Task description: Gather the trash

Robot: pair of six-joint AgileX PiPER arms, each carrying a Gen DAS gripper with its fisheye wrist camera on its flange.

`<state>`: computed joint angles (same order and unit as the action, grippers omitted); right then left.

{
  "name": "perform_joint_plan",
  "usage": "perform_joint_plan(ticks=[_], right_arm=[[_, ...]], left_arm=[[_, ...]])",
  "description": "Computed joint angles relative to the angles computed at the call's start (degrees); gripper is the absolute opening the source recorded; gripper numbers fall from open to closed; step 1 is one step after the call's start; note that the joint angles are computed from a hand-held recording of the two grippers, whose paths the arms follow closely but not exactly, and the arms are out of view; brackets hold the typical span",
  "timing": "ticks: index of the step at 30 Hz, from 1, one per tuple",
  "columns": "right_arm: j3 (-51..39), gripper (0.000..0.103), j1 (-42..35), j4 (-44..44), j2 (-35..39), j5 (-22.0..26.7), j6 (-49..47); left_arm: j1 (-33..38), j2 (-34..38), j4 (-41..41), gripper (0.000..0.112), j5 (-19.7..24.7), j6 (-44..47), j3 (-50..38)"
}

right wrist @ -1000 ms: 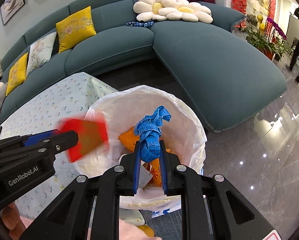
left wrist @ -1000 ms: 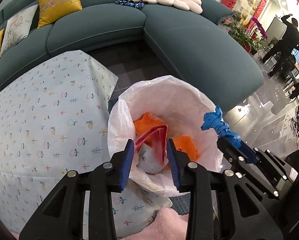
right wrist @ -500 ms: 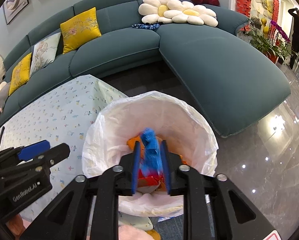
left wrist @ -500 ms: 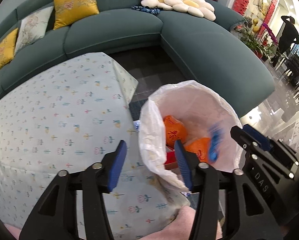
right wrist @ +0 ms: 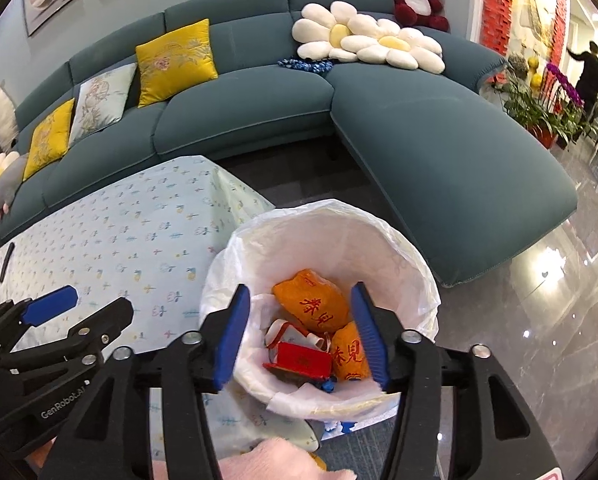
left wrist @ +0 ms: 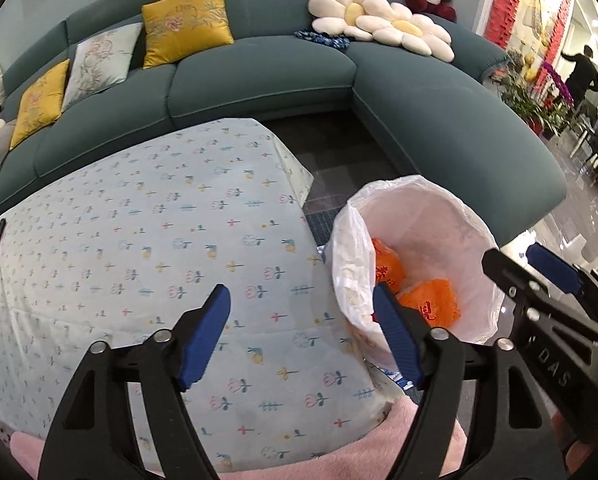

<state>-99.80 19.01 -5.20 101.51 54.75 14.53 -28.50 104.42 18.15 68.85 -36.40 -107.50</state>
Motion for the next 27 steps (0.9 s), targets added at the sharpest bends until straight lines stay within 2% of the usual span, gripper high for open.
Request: perform_joint_plan(ticks=[4,6,9,15,23,25,27], right_arm=[[0.91,0.065,2.69,-2.79,-2.32,1.38,2.39],[0.73,0.066,3.93,-4.38,-2.94,2.65,3.27],[1.11,0.075,5.1,-5.39,-4.15,3.84,3.88],[3.12,0.076,8.62,-9.99,-6.53,5.51,7.01],[6.56,0.077,11.26,-11.39,-9.11,6.0,10.09],[7.58,0.085,11.9,-12.09,-9.7,5.84,10.5],[8.73,0.085,12.43,-12.97,-10.42,5.38,11.36]], left_arm=[[-0.61,-3.29,1.68,0.074,0.4,-1.42,3.23],[-0.66,-5.11,2.68,0.082,0.39,-2.07,5.48],[-0.06,-8.43,3.46,0.087,0.01,-2.87,9.53],[0.56,-12.74,4.01,0.087,-0.06,-3.87,14.3],[-1.11,-15.05,6.64,0.087,0.72,-5.23,17.11],[-1.5,-15.3,6.99,0.087,0.77,-5.5,17.59],[-1.89,-15.5,7.42,0.087,0.9,-5.71,18.09]])
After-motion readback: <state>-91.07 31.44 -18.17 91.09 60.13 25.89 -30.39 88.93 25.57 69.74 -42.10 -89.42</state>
